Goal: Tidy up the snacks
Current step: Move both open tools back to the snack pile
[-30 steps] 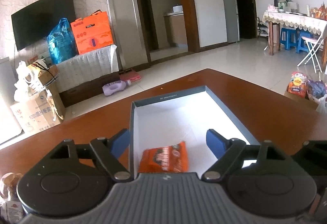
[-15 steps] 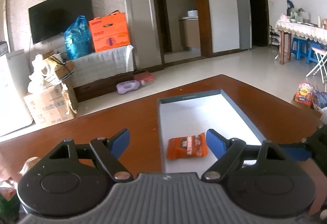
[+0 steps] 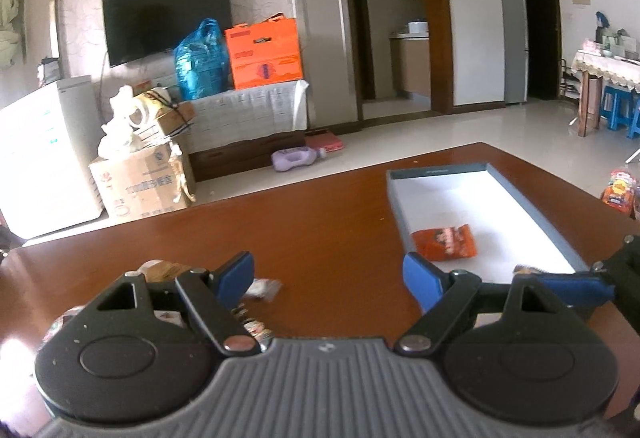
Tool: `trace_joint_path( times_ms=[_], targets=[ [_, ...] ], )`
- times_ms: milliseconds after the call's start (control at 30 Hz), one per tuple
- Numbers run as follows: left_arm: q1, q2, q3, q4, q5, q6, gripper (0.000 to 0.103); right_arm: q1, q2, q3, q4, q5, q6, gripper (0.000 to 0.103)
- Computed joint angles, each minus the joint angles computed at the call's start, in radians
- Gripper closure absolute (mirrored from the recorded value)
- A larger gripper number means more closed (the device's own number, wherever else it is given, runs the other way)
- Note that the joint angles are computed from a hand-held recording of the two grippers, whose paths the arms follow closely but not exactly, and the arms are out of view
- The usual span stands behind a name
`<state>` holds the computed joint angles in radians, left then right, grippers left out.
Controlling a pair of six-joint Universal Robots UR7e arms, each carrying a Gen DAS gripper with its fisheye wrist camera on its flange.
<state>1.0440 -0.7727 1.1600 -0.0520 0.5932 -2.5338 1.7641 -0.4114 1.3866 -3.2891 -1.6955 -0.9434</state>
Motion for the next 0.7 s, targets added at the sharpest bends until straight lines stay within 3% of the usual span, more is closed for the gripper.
trace_joint_path(
  times_ms=[167, 500, 700],
  targets=[
    [-0.001, -0.082, 0.108, -0.04, -0.02, -0.008, 0.02, 0.011, 0.006, -0.001, 0.039, 0.017, 0.047, 0.01],
    [0.041, -0.215, 0.282, -0.102, -0.102, -0.04, 0.02, 0.028, 0.046, -0.048, 0.099, 0.006, 0.045, 0.008],
    [0.079, -0.25, 0.318, -0.098, -0.075, -0.039, 0.02, 0.026, 0.063, -0.061, 0.102, -0.017, 0.051, 0.006]
  ],
)
